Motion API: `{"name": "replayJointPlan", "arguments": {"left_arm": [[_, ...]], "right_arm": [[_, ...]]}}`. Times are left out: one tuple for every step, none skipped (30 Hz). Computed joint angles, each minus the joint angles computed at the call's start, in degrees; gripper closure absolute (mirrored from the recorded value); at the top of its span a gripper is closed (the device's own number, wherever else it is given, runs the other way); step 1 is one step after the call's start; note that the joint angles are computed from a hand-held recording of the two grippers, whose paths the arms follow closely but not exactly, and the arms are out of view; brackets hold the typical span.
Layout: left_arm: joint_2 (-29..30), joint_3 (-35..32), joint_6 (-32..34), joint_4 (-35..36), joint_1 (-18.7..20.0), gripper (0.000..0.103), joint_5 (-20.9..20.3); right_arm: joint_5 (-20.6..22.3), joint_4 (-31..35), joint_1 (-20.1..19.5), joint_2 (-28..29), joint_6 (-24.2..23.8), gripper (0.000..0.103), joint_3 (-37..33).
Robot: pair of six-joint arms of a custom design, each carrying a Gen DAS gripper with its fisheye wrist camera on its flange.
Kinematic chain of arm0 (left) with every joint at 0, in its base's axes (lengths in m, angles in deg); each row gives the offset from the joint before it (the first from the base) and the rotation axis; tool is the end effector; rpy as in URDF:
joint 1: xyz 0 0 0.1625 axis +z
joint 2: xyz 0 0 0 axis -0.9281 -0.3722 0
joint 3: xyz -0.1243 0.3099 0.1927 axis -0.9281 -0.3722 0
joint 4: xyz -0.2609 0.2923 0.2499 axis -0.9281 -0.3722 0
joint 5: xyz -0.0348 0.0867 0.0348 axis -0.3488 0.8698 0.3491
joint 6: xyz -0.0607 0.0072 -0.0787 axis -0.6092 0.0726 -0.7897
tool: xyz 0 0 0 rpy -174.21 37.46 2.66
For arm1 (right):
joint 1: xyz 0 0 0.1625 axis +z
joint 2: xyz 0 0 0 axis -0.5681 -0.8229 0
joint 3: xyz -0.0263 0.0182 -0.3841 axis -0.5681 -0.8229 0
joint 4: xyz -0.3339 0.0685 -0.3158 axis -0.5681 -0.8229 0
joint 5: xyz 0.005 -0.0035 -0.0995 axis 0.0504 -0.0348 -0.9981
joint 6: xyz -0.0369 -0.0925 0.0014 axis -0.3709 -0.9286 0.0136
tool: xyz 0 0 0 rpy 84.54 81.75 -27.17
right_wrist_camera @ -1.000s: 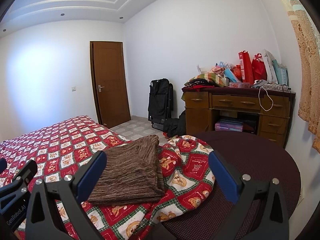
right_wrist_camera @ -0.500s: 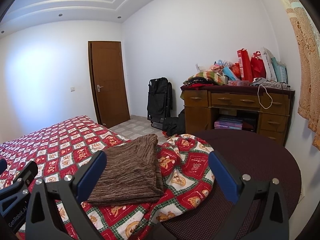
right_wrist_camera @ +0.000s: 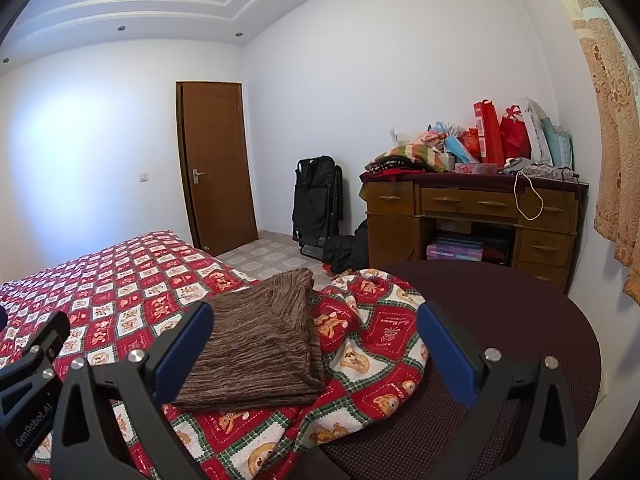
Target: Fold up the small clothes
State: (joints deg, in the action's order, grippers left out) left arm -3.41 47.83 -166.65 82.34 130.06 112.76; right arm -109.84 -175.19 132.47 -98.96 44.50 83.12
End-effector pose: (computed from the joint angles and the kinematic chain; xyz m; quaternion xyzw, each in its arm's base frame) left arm -0.2139 -0.8046 0.1767 0.2832 0.7317 -0.5431 0.2990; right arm 0.1924 -0.8138 0.1455 0.0671 -0.6637 0.6395 0.3821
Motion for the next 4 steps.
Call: {"name": "replayJointPlan", "arguments": {"left_arm": [[0.2,-0.6,-0.6,0.6,0.1,0.012,-0.1],[0.5,-1.1,-1.0,1.1,0.1,0.012,-0.3],[0.8,-1.8,-1.3,1.7,0.2,0.012,-0.5],[1.2,-2.6,-1.6,2.7,0.3,0.012,-0.6]], "right_arm": [[-0.1,0.3,0.0,0.1,0.1,0.0,-0.1],[-0.3,0.6,-0.1,0.1,0.3,0.0,-0.2],[-0.4,0.8,-0.1,0.2,0.4,0.0,-0.3],[-0.7,1.2,-0.1,0.2,0.6,0.0,-0.5]]}}
